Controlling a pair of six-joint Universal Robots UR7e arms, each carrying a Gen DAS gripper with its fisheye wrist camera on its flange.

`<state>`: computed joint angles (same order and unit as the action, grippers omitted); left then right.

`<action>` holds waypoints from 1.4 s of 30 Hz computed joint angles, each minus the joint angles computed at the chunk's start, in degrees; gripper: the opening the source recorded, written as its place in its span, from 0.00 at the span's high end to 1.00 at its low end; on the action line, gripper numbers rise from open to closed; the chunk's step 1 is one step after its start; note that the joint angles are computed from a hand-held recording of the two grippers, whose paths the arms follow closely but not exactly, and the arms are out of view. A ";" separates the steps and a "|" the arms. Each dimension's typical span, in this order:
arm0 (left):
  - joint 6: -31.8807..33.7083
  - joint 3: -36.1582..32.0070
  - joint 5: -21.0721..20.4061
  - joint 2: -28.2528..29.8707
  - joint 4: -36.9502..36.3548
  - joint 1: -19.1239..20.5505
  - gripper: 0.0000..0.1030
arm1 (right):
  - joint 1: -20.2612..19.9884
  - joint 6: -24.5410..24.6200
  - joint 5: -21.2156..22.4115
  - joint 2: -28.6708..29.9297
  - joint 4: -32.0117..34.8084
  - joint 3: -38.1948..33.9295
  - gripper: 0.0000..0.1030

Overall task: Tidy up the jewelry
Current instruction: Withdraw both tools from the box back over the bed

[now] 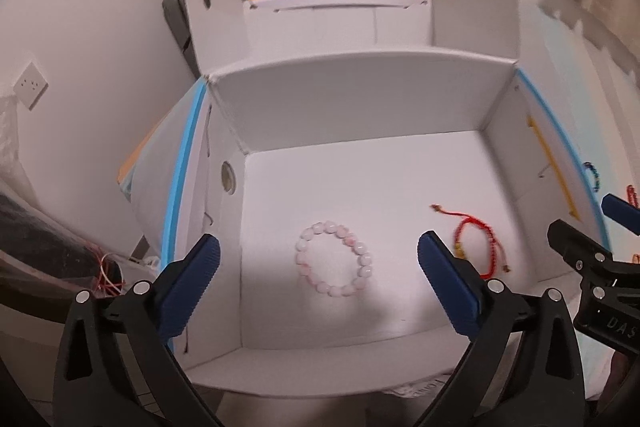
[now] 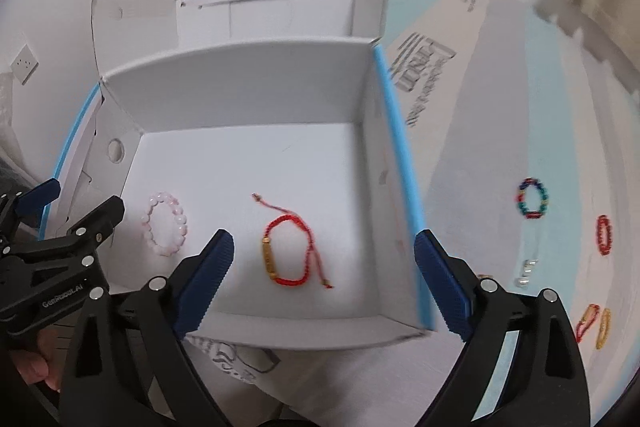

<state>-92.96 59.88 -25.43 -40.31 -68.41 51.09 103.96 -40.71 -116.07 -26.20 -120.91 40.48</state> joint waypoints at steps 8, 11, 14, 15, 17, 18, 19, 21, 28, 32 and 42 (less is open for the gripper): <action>5.57 -4.74 1.97 3.95 -4.07 -2.09 0.06 | -1.26 -0.44 1.34 -4.31 -3.33 1.76 0.09; 9.57 -6.45 2.74 6.09 -8.14 -2.84 0.06 | -1.90 -0.58 1.33 -5.28 -3.57 1.15 0.09; 13.86 -7.86 3.43 8.01 -12.71 -3.40 0.06 | -2.49 -0.44 1.39 -5.97 -3.83 0.39 0.09; 15.21 -8.53 3.61 8.75 -13.91 -3.63 0.06 | -2.81 -0.50 1.42 -6.44 -4.18 0.28 0.09; 18.03 -9.61 4.07 10.19 -16.55 -4.19 0.06 | -3.23 -0.68 1.37 -7.03 -5.15 0.35 0.09; 19.81 -10.32 4.20 11.06 -18.25 -4.43 0.06 | -3.53 -0.61 1.33 -7.38 -5.63 0.31 0.09; 20.76 -10.68 4.21 11.54 -19.11 -4.56 0.06 | -3.75 -0.50 1.37 -7.64 -5.73 0.20 0.09; 23.31 -12.41 3.99 13.20 -20.94 -4.95 0.06 | -4.32 -0.33 1.58 -8.31 -6.39 0.13 0.09; 29.84 -18.03 3.97 18.09 -24.97 -5.78 0.06 | -6.04 -0.32 1.99 -10.28 -8.33 0.18 0.07; 35.64 -21.19 3.79 21.04 -29.62 -6.19 0.05 | -7.08 0.04 2.13 -11.02 -8.55 -0.64 0.07; 47.72 -37.35 1.80 32.30 -33.73 -6.51 0.06 | -9.87 0.68 2.15 -11.94 -9.60 -2.80 0.07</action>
<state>-45.25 22.53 -23.63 -8.01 -102.15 44.58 94.08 -40.03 -113.92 -38.14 -130.51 37.68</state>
